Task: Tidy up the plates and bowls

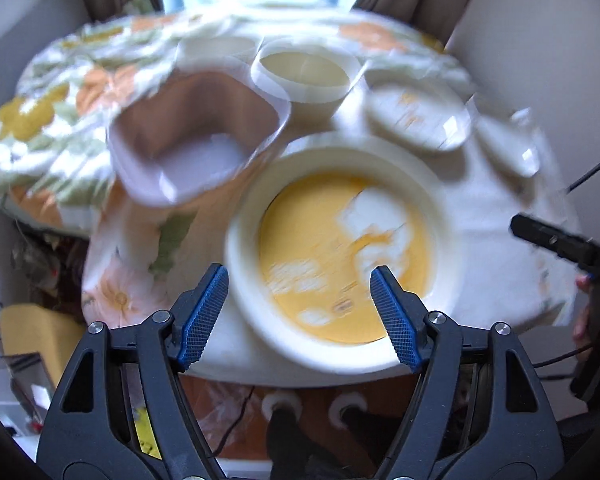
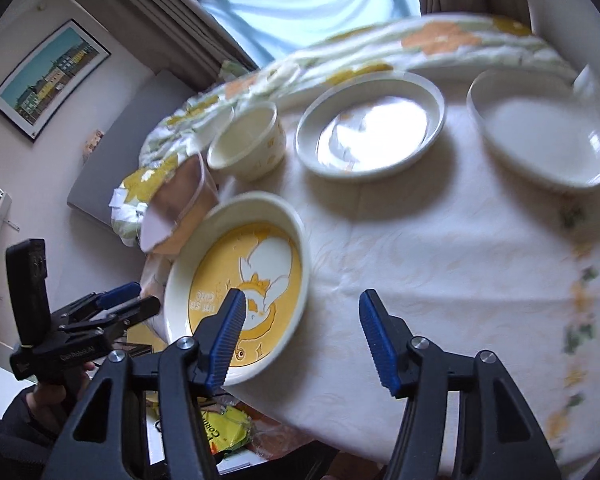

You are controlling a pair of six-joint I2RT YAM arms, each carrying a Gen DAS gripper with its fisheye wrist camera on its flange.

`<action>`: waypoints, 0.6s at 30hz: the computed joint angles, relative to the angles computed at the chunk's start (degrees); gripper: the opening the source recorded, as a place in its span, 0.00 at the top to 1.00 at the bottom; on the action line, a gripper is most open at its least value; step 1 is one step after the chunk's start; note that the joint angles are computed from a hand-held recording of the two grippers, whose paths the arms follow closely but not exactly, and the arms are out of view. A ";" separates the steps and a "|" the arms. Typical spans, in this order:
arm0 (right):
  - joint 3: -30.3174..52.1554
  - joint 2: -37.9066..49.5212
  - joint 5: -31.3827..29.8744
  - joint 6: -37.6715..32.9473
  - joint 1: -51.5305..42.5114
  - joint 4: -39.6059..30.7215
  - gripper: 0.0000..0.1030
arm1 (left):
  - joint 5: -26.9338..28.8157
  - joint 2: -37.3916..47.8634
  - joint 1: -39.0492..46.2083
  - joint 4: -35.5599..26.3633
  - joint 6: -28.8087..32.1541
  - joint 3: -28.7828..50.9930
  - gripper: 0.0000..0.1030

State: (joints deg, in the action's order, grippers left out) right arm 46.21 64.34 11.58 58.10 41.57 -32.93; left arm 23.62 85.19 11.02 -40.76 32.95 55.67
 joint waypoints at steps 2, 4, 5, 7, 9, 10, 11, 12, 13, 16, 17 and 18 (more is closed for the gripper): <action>1.00 -5.62 2.37 -1.52 0.06 -5.04 0.12 | 3.02 -6.20 -2.37 -2.33 -3.28 1.03 0.27; 2.60 -9.14 4.44 -2.59 -0.24 -8.81 0.00 | 4.60 -11.29 -6.37 -2.10 -7.91 1.92 0.00; 3.42 -11.26 5.98 -3.07 -0.26 -11.32 0.00 | 5.51 -12.87 -7.78 -1.34 -9.59 2.01 0.00; 5.02 -13.59 8.17 -4.05 -0.42 -15.87 0.00 | 5.89 -13.23 -13.28 0.47 -13.90 3.17 0.00; 6.30 -16.54 8.87 -6.26 -2.49 -20.03 0.00 | 3.79 -10.78 -18.92 0.98 -17.36 5.79 0.00; 6.78 -17.59 9.25 -6.67 -3.45 -21.61 0.00 | 3.39 -8.92 -21.51 0.93 -18.57 7.60 0.00; 7.08 -18.77 9.05 -7.07 -5.00 -23.12 0.00 | 3.24 -6.71 -24.05 0.60 -19.47 9.76 0.00; 7.41 -19.49 9.04 -7.37 -6.93 -24.62 0.00 | 2.85 -4.56 -26.32 -0.23 -20.11 12.14 0.00; 8.11 -19.59 10.08 -7.40 -8.55 -26.83 0.00 | 2.57 -1.90 -28.62 -1.08 -20.50 14.87 0.00; 8.24 -20.93 8.55 -11.04 -15.44 -28.36 0.00 | 0.14 5.87 -35.32 -2.86 -21.19 23.03 0.00; 8.29 -21.41 6.75 -12.70 -19.02 -28.69 0.00 | -0.62 8.54 -37.32 -3.52 -21.07 25.94 0.00; 8.10 -22.06 5.32 -14.16 -22.33 -28.96 0.00 | -0.35 11.01 -38.55 -3.66 -20.42 28.19 0.00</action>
State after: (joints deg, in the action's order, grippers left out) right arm 54.32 42.28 16.90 43.94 19.24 -61.88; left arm 23.27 96.19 -27.53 -44.43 12.53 83.86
